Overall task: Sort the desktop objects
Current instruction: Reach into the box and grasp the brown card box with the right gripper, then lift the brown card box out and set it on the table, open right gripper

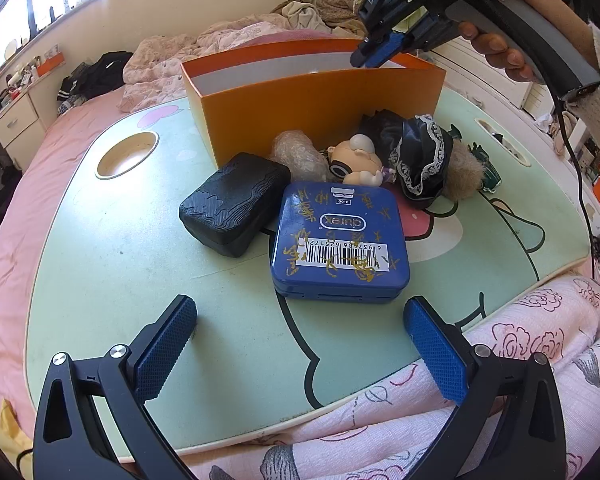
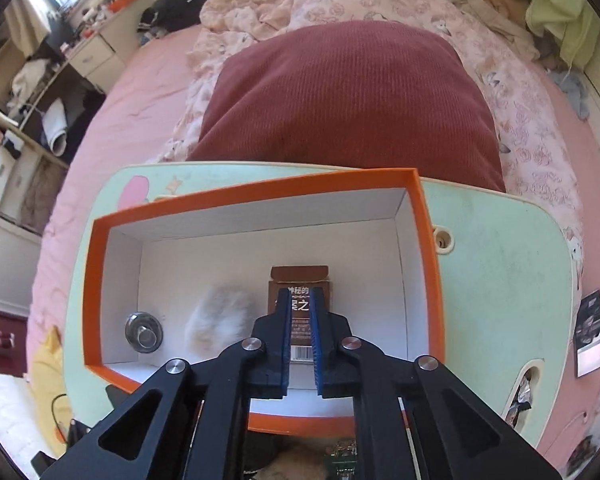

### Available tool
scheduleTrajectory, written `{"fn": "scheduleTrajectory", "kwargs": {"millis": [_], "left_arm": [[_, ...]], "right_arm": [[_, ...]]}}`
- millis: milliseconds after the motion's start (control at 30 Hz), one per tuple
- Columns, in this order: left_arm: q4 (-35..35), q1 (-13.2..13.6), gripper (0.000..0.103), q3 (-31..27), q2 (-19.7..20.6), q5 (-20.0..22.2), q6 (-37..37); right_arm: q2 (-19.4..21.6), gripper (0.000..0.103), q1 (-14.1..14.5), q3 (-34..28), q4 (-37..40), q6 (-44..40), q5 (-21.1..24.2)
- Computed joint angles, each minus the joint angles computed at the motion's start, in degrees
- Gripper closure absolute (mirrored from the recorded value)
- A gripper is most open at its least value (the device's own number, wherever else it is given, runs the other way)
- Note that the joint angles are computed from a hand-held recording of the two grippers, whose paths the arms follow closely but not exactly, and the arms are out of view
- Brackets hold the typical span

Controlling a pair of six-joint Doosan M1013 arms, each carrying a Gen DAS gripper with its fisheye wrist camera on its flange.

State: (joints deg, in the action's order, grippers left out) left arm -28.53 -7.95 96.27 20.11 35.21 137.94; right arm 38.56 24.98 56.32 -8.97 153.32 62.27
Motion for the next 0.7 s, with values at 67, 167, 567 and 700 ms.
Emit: {"fn": "scheduleTrajectory", "kwargs": {"millis": [67, 167, 567, 700], "left_arm": [[-0.01, -0.01, 0.000, 0.00, 0.00, -0.01, -0.01], [0.01, -0.03, 0.000, 0.00, 0.00, -0.03, -0.05], [-0.37, -0.12, 0.000, 0.22, -0.13, -0.16, 0.16], [-0.44, -0.11, 0.000, 0.23, -0.18, -0.16, 0.25]], "right_arm": [[-0.67, 0.055, 0.00, 1.00, -0.01, 0.80, -2.28], [0.55, 0.049, 0.45, -1.10, -0.46, 0.15, 0.22], [9.32, 0.064, 0.71, -13.39, 0.61, -2.54, 15.75], [4.90, 0.064, 1.19, -5.87, 0.16, 0.18, 4.15]]}}
